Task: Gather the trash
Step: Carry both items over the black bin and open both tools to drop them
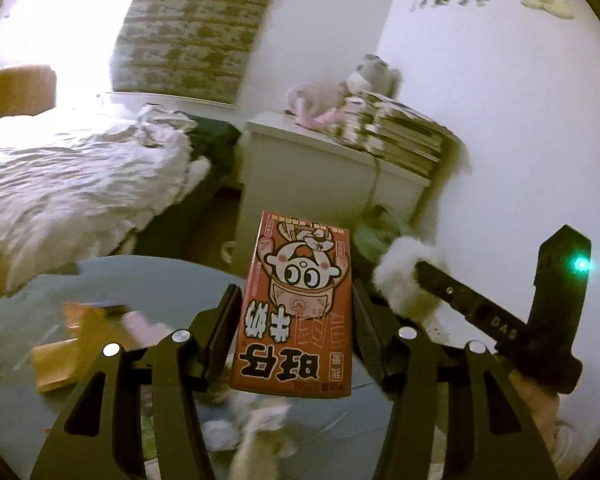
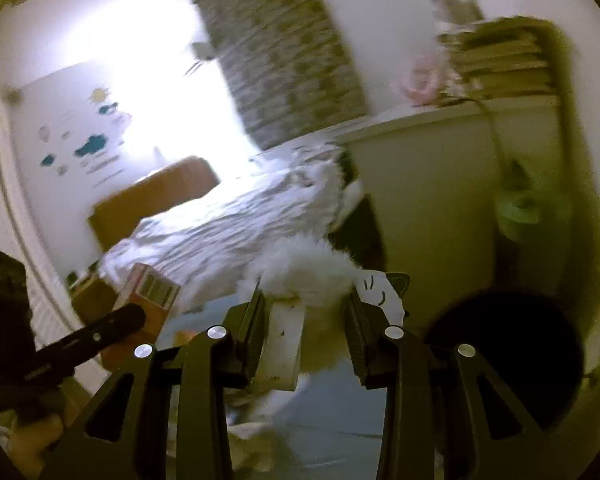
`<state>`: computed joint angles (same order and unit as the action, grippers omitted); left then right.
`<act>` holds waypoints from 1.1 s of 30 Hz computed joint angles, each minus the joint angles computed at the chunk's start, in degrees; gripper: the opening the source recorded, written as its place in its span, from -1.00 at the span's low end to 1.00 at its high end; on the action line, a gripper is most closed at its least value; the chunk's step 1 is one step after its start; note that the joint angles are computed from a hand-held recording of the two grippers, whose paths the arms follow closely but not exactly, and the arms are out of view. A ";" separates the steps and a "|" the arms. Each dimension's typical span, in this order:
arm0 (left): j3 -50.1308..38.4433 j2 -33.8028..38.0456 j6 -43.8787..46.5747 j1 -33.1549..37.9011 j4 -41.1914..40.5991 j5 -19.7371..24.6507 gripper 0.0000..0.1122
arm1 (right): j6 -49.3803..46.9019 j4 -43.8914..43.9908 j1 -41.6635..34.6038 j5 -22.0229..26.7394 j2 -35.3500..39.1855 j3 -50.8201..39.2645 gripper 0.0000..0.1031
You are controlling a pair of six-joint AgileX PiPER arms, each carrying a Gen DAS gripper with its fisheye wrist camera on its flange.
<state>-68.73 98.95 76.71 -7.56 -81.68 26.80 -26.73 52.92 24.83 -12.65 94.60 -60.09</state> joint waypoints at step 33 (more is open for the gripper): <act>-45.63 36.95 -43.09 -18.48 34.97 7.22 -0.04 | 56.55 -56.54 -27.66 -15.66 11.79 10.26 -0.30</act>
